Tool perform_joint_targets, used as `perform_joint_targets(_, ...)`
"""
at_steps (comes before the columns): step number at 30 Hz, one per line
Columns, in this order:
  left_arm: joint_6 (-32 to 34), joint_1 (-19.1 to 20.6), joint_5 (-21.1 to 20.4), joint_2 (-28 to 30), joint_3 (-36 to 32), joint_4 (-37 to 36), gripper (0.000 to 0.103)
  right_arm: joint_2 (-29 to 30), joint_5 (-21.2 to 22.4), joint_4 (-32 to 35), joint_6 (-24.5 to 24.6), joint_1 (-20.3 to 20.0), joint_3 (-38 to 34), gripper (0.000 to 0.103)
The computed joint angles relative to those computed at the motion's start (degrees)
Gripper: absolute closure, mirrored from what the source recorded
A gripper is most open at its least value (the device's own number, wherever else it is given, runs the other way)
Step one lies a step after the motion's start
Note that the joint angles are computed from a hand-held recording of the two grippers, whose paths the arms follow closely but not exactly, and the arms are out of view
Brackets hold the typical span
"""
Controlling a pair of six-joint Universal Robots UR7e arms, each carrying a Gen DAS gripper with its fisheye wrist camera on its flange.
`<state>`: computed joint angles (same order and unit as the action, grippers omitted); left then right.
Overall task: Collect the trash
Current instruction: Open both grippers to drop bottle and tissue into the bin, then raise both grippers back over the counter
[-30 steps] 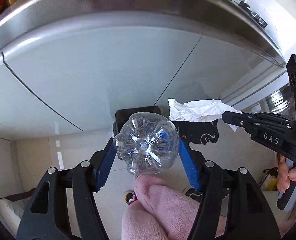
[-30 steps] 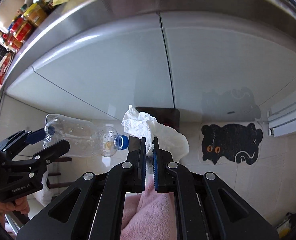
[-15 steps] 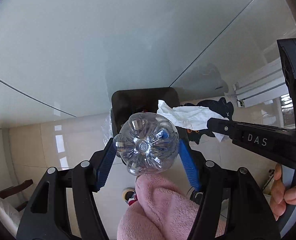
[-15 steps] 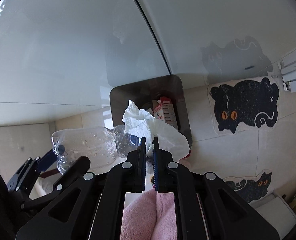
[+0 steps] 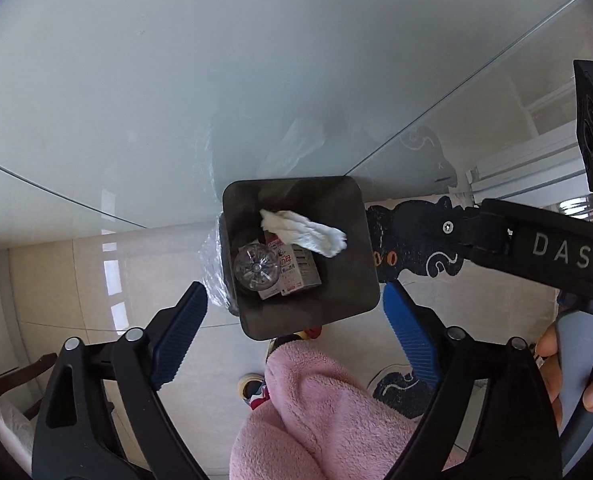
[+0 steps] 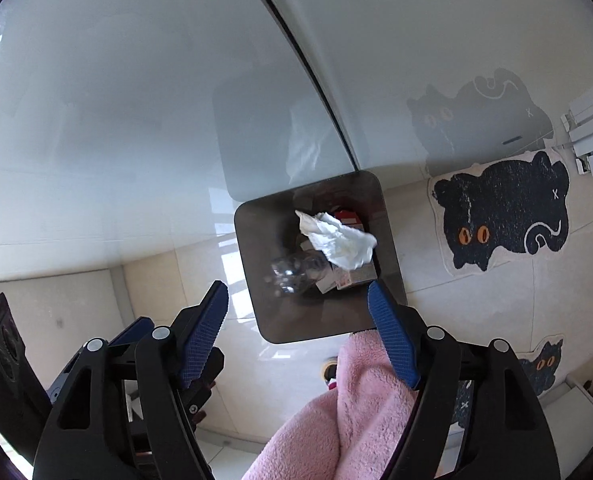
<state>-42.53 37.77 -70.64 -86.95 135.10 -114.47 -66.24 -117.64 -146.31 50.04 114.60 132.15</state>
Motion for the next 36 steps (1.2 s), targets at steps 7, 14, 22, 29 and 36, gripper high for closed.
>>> perform_joint_targets(7,0.2,-1.5,0.6,-0.2,-2.5,2.9,0.008,-2.9,-1.2,4.2,2.3,1.8,-2.0,0.029)
perform_joint_targets(14,-0.6,-4.0,1.3,-4.6,-6.3,8.5,0.008,-7.3,-3.2,11.0,4.1,6.0,-5.8,0.029)
perform_joint_targets(22,-1.6,-9.5,6.1,-10.4,-15.3,13.6,0.008,-10.6,-9.5,19.3,3.3,14.8,-14.2,0.029)
perform_joint_targets(29,1.3,-9.5,13.1,-9.1,-24.8,11.7,0.008,-7.5,-20.0,18.5,-7.2,19.3,-23.3,0.029)
perform_joint_targets(36,9.7,-6.7,15.9,-2.2,-33.4,5.9,0.008,-3.0,-22.0,11.0,-20.2,16.8,-30.0,0.029)
